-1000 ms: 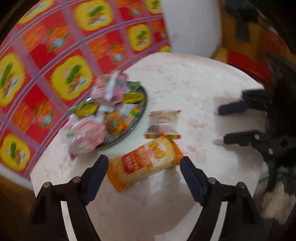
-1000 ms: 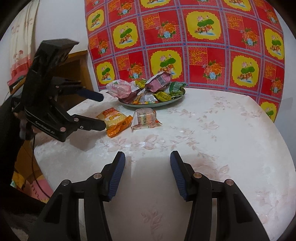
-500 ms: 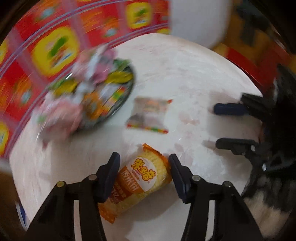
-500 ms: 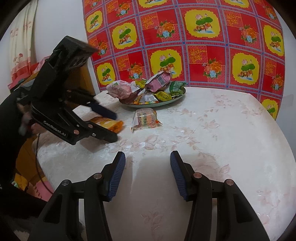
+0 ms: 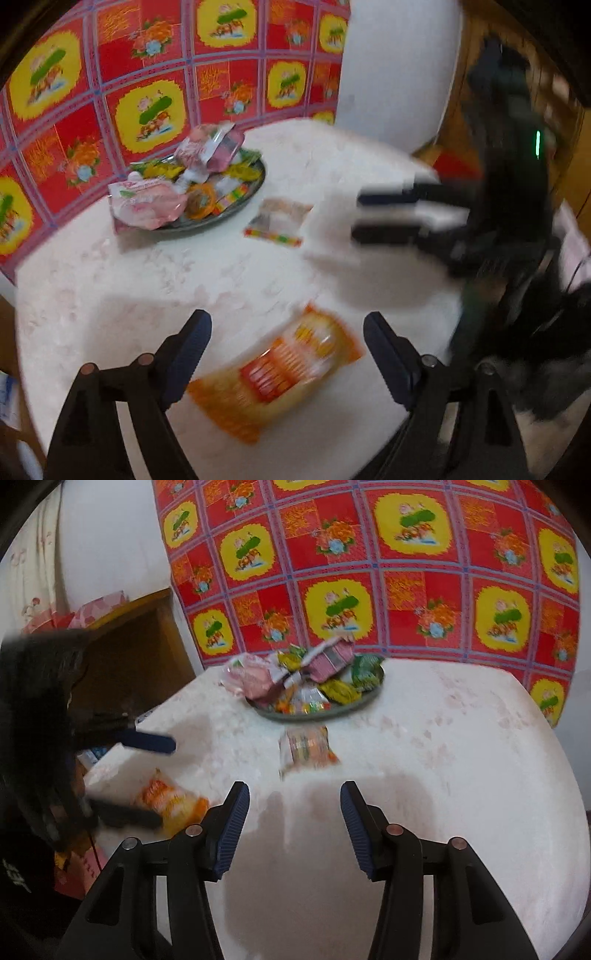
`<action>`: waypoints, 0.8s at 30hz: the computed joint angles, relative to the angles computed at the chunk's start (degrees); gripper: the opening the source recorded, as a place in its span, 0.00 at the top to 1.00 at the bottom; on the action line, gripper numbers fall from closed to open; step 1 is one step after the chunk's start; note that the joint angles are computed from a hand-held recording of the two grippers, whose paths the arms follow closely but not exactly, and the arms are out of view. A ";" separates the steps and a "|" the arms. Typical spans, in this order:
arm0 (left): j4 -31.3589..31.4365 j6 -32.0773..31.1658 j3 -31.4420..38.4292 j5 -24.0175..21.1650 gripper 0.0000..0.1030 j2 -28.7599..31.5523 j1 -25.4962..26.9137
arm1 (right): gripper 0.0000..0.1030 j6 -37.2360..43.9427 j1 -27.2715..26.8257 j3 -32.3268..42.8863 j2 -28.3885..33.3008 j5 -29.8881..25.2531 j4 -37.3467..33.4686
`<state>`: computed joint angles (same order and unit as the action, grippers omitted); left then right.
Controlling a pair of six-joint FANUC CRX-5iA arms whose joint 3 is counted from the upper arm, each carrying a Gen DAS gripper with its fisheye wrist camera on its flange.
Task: Organize snacks
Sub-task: 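Grasp the yellow rice-cracker bag with the left gripper and lift it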
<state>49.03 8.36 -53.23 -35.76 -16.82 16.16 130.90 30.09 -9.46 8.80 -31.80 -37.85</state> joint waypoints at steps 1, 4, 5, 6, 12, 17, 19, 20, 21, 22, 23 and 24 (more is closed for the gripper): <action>-1.15 -0.27 -0.05 -0.30 0.15 0.19 0.52 | 0.41 -0.27 0.32 0.42 0.20 -0.28 0.61; -2.73 -1.52 -0.98 -2.18 0.25 0.38 1.62 | 0.39 -2.73 3.08 1.95 1.67 0.10 5.97; -4.39 0.85 -0.47 -1.69 0.33 0.95 1.45 | 0.39 -4.10 4.16 2.05 2.16 0.66 8.29; -3.74 2.77 -1.46 -0.15 0.52 0.05 1.12 | 0.39 -4.93 4.88 2.20 2.60 0.91 9.89; 4.85 11.54 -4.50 3.03 0.60 -0.99 1.14 | 0.39 -17.85 9.38 3.15 7.06 3.49 24.53; 20.19 5.46 -9.96 12.91 0.60 -3.29 -5.71 | 0.70 -14.19 7.00 7.28 8.51 -2.77 19.08; 23.99 4.59 -9.86 16.42 0.60 -2.42 -9.05 | 0.70 -9.98 6.08 6.33 6.86 -3.61 16.03; 25.67 4.54 -10.02 18.48 0.59 -2.28 -10.75 | 0.70 -9.28 6.02 5.44 6.00 -3.35 15.59; 27.73 4.03 -9.98 20.41 0.59 -1.83 -12.58 | 0.70 -8.85 5.93 4.25 4.92 -3.04 15.30; 32.80 1.31 -9.66 23.46 0.59 -0.55 -15.97 | 0.70 -8.94 5.88 3.14 3.92 -2.93 15.05; 36.00 -0.55 -9.62 25.42 0.59 -0.22 -18.15 | 0.70 -9.15 5.78 2.34 3.22 -2.93 14.91; 40.56 -3.32 -9.79 28.16 0.56 -0.17 -21.15 | 0.70 -10.14 5.95 1.43 2.57 -2.58 15.49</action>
